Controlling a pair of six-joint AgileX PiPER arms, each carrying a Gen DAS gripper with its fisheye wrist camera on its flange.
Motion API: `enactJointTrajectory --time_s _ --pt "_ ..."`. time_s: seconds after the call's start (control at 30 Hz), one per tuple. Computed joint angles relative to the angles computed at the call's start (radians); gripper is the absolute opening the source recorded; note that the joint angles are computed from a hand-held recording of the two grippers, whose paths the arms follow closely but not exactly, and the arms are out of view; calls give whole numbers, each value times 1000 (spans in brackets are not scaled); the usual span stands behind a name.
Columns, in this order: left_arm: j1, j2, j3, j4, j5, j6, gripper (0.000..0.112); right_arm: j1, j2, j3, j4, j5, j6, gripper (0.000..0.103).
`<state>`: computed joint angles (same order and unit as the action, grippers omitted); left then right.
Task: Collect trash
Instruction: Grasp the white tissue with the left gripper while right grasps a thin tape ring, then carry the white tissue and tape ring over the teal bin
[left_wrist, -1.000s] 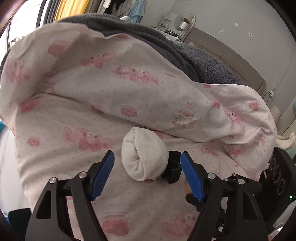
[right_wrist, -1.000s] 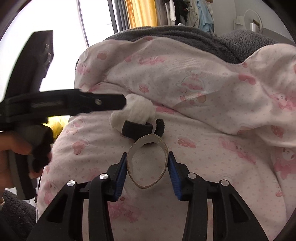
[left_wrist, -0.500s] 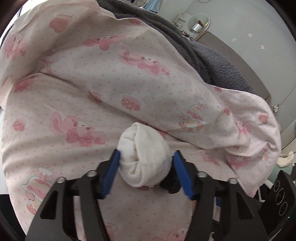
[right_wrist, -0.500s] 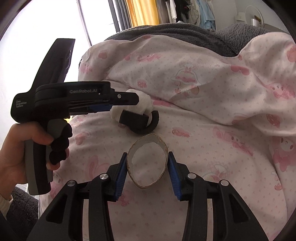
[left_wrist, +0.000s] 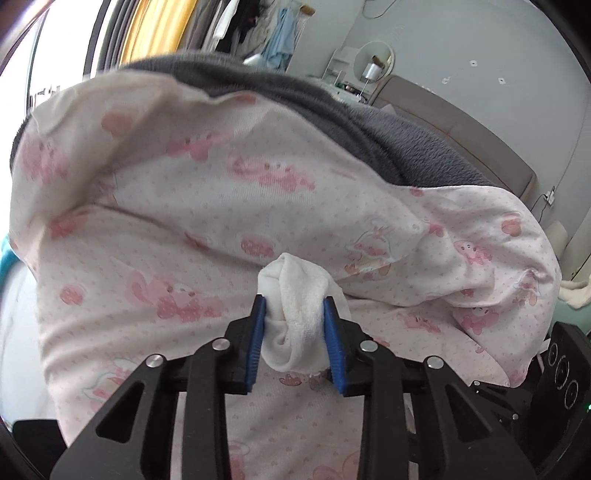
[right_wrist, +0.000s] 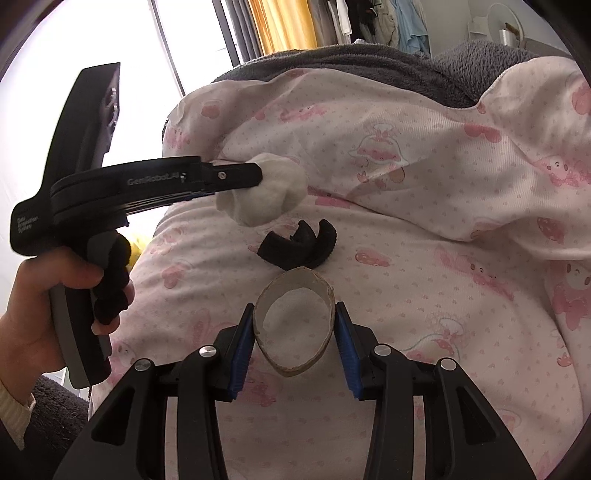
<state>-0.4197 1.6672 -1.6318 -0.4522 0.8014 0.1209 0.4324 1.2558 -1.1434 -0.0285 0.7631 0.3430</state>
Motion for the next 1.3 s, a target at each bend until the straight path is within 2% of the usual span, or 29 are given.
enactJointTrajectory --time_s 0.33,0.63,1.03,1.3 --pt "-21 -152 129 91 -88 35 31 57 -39 -16 -61 28 130 43" --pt "-3 -313 259 179 -79 99 31 155 -37 -95 -142 65 282 43" --pt "184 -470 441 108 -5 239 31 308 103 -306 -228 150 397 43" --pt "419 -523 511 -15 77 399 31 409 234 -478 -256 208 432 43"
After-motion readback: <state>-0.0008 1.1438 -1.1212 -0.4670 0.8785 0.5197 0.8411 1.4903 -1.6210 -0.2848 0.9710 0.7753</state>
